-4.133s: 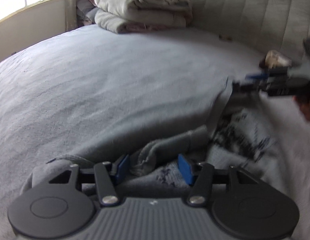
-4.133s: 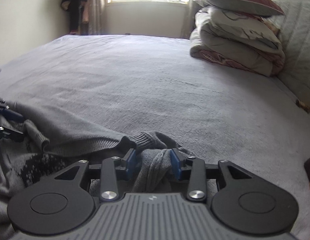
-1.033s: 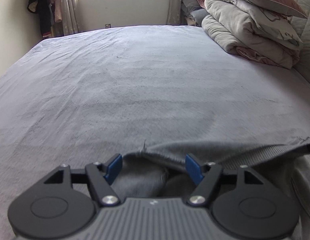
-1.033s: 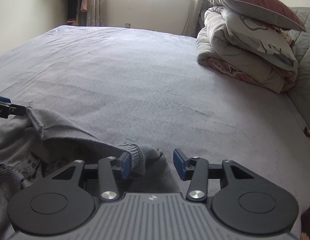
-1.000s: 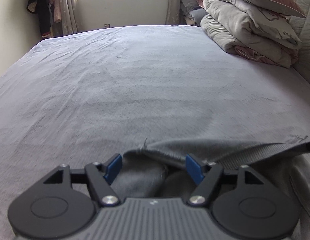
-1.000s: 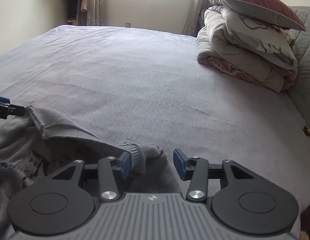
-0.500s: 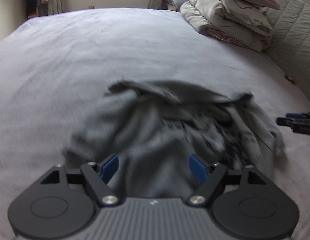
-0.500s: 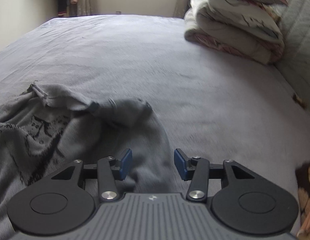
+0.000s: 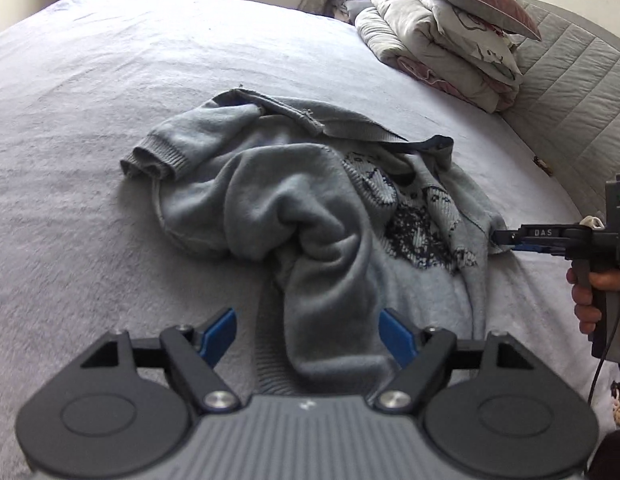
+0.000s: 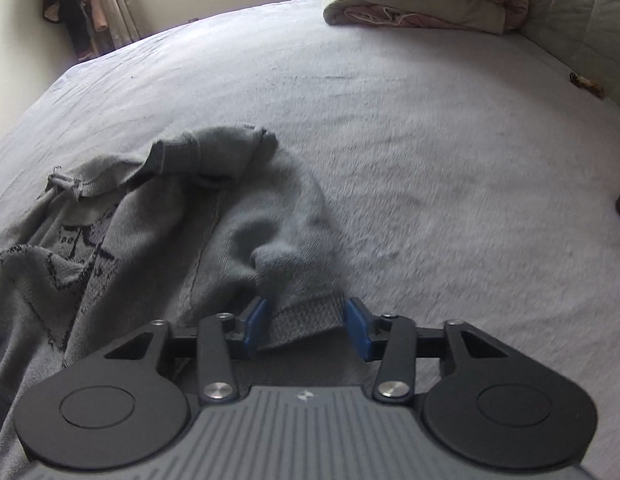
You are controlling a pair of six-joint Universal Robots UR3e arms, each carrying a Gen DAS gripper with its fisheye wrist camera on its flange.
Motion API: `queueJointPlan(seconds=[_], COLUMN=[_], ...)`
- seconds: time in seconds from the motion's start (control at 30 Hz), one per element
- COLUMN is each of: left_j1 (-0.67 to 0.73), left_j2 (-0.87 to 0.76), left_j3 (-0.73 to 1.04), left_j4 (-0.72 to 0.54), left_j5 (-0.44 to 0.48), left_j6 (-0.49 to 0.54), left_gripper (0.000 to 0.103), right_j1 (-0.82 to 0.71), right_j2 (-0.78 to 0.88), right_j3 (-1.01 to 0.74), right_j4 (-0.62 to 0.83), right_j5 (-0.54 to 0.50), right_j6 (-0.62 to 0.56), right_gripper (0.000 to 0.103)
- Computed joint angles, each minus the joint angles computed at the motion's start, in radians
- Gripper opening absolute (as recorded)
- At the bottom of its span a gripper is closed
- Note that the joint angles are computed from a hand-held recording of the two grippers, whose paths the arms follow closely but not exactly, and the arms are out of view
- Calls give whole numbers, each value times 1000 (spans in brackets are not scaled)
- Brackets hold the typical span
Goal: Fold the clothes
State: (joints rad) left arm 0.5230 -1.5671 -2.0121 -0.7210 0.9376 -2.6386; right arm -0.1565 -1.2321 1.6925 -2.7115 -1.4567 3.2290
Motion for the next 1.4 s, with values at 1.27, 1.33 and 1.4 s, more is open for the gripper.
queueJointPlan(seconds=[1.27, 1.33, 1.4], left_j1=[11, 13, 19], left_j2=[-170, -160, -148], left_j3=[114, 104, 93], left_j4=[11, 19, 22], left_j5=[-29, -25, -25], left_j6=[-9, -7, -5], left_gripper=[79, 79, 79], right_j1=[-44, -48, -47], right_j2=[160, 108, 46], right_j3=[-229, -186, -131], right_j4=[-9, -6, -2], right_j5=[-317, -300, -278], right_j6=[10, 16, 25], right_gripper=[35, 36, 38])
